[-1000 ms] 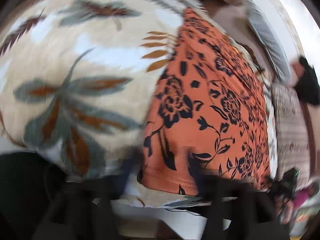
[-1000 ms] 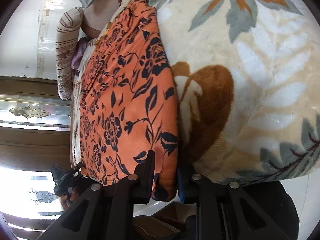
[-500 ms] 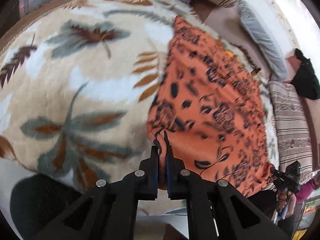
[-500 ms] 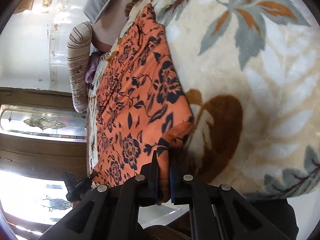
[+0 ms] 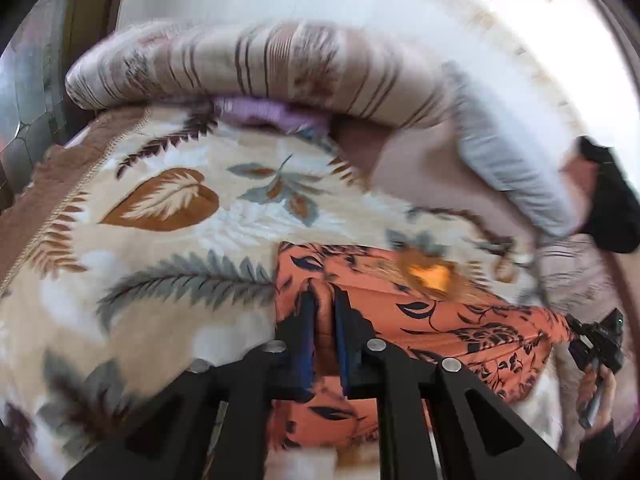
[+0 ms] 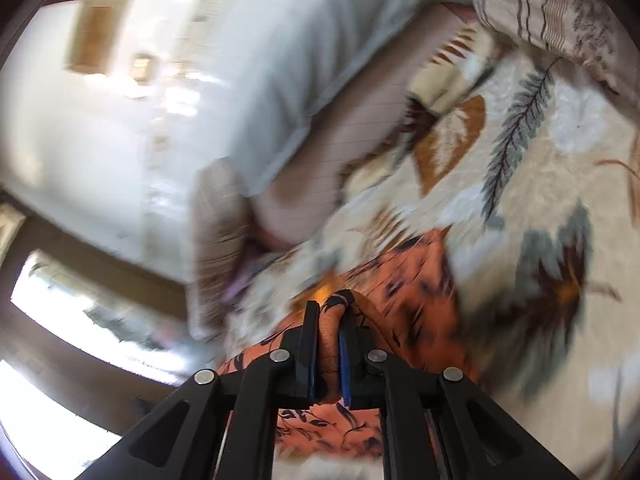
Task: Fold small clothes
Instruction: 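Lift the hem with both tools and fold it toward the collar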
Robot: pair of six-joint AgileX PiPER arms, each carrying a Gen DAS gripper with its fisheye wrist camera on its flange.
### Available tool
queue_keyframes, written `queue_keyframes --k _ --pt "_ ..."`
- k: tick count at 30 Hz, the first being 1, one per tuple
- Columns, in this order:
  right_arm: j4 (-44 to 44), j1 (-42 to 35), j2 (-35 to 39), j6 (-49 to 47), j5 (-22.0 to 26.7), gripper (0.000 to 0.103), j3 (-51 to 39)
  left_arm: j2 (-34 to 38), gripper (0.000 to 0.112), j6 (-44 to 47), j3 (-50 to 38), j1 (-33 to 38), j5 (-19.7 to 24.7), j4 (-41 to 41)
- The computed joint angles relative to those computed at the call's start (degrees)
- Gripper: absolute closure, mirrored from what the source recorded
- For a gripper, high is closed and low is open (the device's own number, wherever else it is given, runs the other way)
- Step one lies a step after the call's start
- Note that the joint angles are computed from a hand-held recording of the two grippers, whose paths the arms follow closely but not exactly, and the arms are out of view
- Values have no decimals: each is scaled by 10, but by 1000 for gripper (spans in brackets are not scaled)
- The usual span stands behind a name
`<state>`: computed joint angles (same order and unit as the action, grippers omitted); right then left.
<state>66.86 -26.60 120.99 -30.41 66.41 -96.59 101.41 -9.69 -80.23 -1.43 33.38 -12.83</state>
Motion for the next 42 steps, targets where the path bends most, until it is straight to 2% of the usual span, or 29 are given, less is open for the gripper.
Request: queue_keyframes --k 1,2,3,4,5,6,8,11,14,16,18,21,22,24,26,28,29,30,31,32,33,35,37,42 --pt "-32 25 43 42 -24 69 -36 46 50 -19 -38 -2 11 22" --pt "-66 38 63 65 -43 48 -49 86 32 -43 -70 -6 21 48" --pt "-87 51 72 74 -77 16 -40 127 32 -70 -90 -9 16 79" --pt "-85 56 63 67 -111 17 -7 146 32 -88 -105 -7 28 102" --pt "-60 55 47 41 -134 17 34 150 32 -100 -97 -3 21 115" --pt "-15 49 28 -5 -145 17 83 136 32 -99 -66 7 -3 104" --pt "19 43 -47 -96 -185 17 194 92 32 -81 4 26 -52 75" --pt "27 13 -124 -169 -151 17 305 -23 32 -43 153 47 -131 6" --pt "37 -1 -189 -189 -126 17 426 -131 32 75 289 46 -161 -158" --pt "77 -3 -191 -202 -106 17 477 -163 32 85 344 9 -190 -196" --pt "122 16 -178 -218 -120 17 494 -165 32 3 373 -32 -228 -148" --pt "181 51 -150 -203 -145 17 476 -122 32 -168 369 -71 -228 -51" --pt "193 63 -153 -193 -168 16 477 -110 32 -226 368 -82 -241 -15" --pt "207 80 -147 -187 -193 16 463 -86 32 -340 346 -91 -242 99" --pt "226 88 -144 -169 -220 17 457 -64 32 -438 312 -97 -221 201" --pt "248 99 -141 -155 -247 24 453 -44 31 -476 286 -95 -206 231" --pt "242 106 -141 -146 -261 30 447 -38 32 -482 278 -93 -205 227" --pt "231 115 -129 -133 -270 49 432 -36 32 -482 274 -88 -203 227" --pt "229 118 -119 -129 -270 77 429 -32 57 -462 263 -83 -192 216" --pt "225 121 -102 -118 -271 80 417 -24 95 -420 245 -79 -168 184" --pt "213 113 -90 -124 -263 88 407 -9 95 -363 228 -73 -152 129" --pt "175 122 -93 -101 -275 91 387 -20 96 -266 217 -51 -125 42" --pt "161 125 -125 -99 -272 93 381 -55 97 -241 222 -48 -121 41" --pt "83 123 -229 -42 -250 94 366 -198 97 -392 238 -108 -65 188"
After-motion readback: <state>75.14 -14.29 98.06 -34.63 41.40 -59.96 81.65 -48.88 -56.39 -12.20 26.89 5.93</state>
